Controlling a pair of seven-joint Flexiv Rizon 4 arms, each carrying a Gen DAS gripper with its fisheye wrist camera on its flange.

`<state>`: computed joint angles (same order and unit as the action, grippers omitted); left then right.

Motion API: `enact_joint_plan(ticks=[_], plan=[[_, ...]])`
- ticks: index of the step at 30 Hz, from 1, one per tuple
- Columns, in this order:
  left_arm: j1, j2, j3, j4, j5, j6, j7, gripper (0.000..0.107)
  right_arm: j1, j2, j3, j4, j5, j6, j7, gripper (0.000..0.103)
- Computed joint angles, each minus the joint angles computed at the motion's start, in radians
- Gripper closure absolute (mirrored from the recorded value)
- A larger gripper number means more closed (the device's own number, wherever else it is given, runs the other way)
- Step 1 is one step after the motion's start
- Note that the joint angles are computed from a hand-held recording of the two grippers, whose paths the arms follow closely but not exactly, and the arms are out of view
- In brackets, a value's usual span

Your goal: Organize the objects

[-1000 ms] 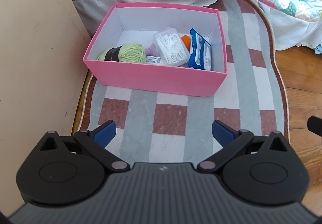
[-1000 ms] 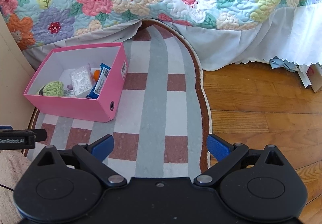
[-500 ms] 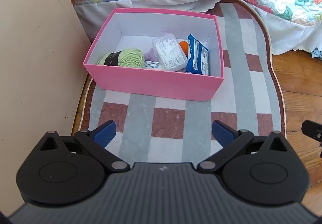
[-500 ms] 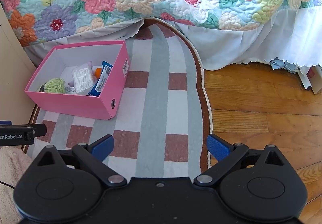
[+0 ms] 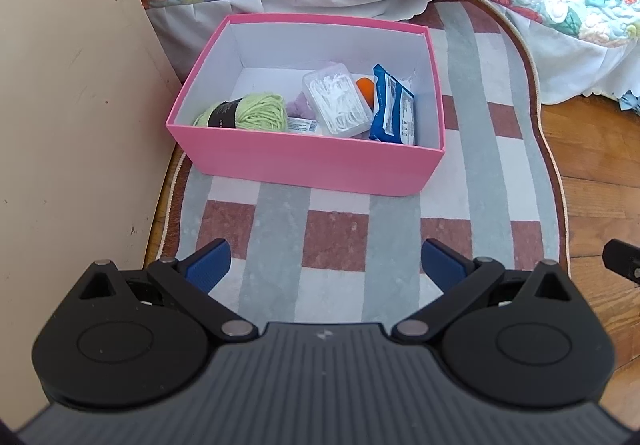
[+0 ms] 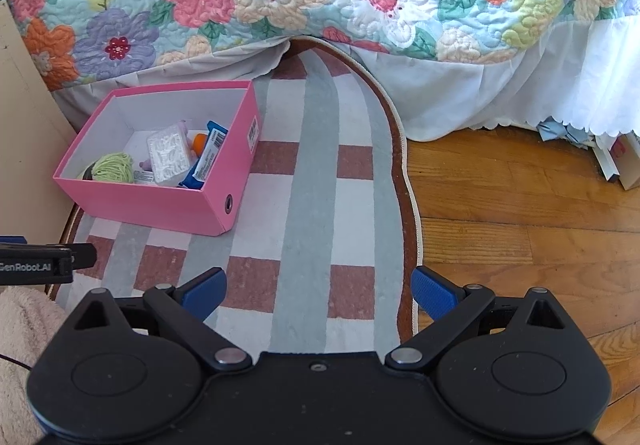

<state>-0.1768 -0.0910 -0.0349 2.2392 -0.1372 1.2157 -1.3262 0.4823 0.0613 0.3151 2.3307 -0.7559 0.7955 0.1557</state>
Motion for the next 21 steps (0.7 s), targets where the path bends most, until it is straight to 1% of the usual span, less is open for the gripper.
enact_joint_plan(ticks=[2,12,21], plan=[[0.000,0.005,0.002,-0.001,0.005,-0.011,-0.007,0.004,-0.001,0.000,-0.001,0.000,0.000,0.003,-0.002,0.003],[0.004,0.010,-0.001,0.003,-0.010,-0.013,0.023,0.004,-0.012,0.008,-0.004,0.014,-0.004,0.022,0.025,0.003],[0.003,0.011,-0.003,0.004,-0.026,-0.025,0.037,0.004,-0.019,0.010,-0.005,0.023,0.007,0.048,0.014,0.003]])
